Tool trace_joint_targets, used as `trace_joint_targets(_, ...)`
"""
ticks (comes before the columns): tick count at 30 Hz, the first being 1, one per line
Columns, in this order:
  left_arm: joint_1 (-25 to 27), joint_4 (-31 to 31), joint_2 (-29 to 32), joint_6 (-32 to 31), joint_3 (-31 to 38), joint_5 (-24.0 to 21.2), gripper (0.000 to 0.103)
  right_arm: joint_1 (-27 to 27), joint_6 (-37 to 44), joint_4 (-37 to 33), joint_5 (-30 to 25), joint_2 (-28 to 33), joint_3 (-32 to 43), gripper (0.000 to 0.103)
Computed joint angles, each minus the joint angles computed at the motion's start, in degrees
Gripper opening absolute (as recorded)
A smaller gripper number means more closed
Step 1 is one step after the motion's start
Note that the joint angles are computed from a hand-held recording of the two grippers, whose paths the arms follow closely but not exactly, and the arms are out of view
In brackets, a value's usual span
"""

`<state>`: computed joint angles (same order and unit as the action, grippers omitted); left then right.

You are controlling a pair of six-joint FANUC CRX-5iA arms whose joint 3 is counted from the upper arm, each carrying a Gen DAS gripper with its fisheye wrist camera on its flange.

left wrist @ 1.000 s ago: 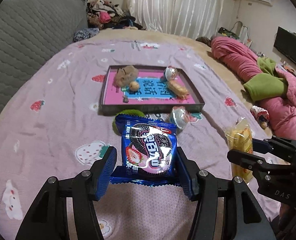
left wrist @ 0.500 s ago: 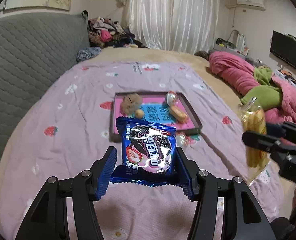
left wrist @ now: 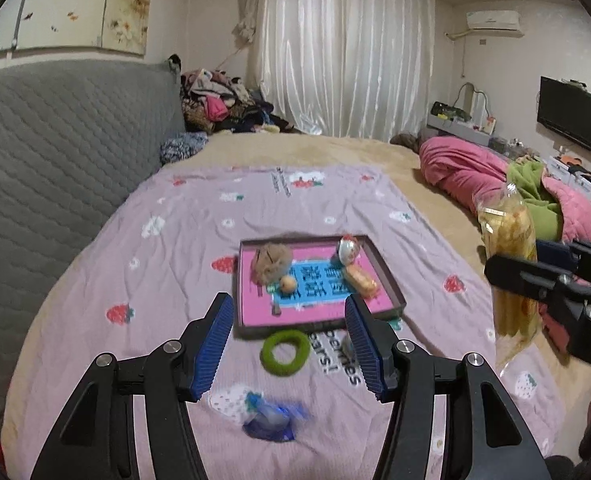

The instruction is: Organize objects

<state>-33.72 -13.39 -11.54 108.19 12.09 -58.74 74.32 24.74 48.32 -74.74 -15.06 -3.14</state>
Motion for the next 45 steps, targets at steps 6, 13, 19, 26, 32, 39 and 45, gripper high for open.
trace_joint_targets(6,0.8,0.9,3.6,-1.9,3.8,-0.7,0.055,-2.8,1.8,-1.5,1.2,1.1,1.4,0.039)
trace_joint_targets(13,2.9,2.4,6.2,-3.4,4.7,-0.4,0.054,-7.1,4.8,-4.1,3.9,3.0,2.6,0.039)
trace_joint_targets(19,5.2,4.7,8.3,-5.2,3.9,1.4,0.054,-11.3,7.2,-7.7,7.2,5.0,3.0,0.039)
trace_joint_targets(26,6.9,7.0,12.4,-7.0,3.6,3.4,0.053,-16.6,10.1,-12.8,11.6,7.6,2.5,0.039)
trace_joint_targets(32,8.5,9.4,16.1,-8.4,3.0,5.5,0.051,-20.8,12.4,-16.6,15.6,10.1,1.9,0.039)
trace_joint_targets(39,9.2,10.7,20.9,-9.7,4.2,7.2,0.051,-24.7,15.4,-20.1,18.9,13.4,2.5,0.039)
trace_joint_targets(45,9.3,10.8,25.5,-10.0,6.5,8.0,0.051,-27.9,18.2,-23.2,21.3,16.9,4.2,0.039)
